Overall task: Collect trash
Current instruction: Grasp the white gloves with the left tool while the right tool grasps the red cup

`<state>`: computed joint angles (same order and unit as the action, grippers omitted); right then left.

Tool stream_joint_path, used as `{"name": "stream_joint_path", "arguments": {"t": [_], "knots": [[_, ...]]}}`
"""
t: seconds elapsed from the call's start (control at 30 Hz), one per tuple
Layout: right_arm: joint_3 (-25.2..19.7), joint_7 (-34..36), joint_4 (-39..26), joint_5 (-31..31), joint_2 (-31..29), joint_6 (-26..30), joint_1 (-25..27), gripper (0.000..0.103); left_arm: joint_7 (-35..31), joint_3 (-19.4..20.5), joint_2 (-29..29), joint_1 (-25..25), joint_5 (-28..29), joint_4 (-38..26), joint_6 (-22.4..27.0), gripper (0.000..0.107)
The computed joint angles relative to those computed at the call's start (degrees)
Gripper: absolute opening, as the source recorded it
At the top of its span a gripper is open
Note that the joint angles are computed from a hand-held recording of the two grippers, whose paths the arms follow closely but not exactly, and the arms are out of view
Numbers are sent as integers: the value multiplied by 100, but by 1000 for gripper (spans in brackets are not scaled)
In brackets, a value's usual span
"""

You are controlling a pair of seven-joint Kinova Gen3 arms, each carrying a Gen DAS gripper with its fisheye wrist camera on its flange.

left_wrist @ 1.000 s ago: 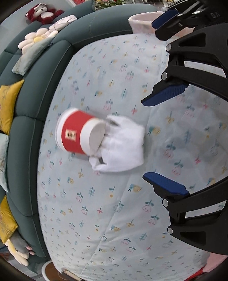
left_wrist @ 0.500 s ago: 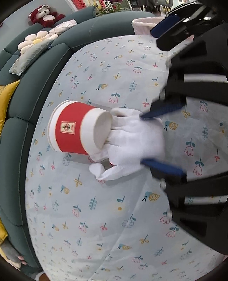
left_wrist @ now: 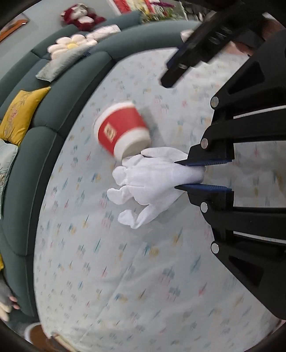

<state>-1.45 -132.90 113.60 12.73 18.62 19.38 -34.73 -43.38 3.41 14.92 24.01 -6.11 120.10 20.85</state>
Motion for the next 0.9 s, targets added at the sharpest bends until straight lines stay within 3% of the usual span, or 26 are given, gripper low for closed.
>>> {"name": "stream_joint_path", "arguments": {"t": [0.1,0.2,0.4,0.53,0.77,0.9], "knots": [[-97,44,-258,-75,206,28,-44,58,215,-276,-109,138,-406,88,211,14],[-117,85,-502,-147,397,107,-112,58,340,-306,-246,-163,-356,285,26,14],[-139,7,-931,-567,844,260,-45,58,257,-273,-86,-500,-401,-58,32,14],[-210,-188,-1006,-1050,1044,109,226,69,248,-315,9,-433,-471,-274,46,14],[-782,122,-1357,-1846,1433,-14,892,71,49,-270,96,-549,-296,-328,21,14],[-541,75,-1463,-1879,1531,5,650,72,16,-300,165,-500,-285,-387,80,14]]}}
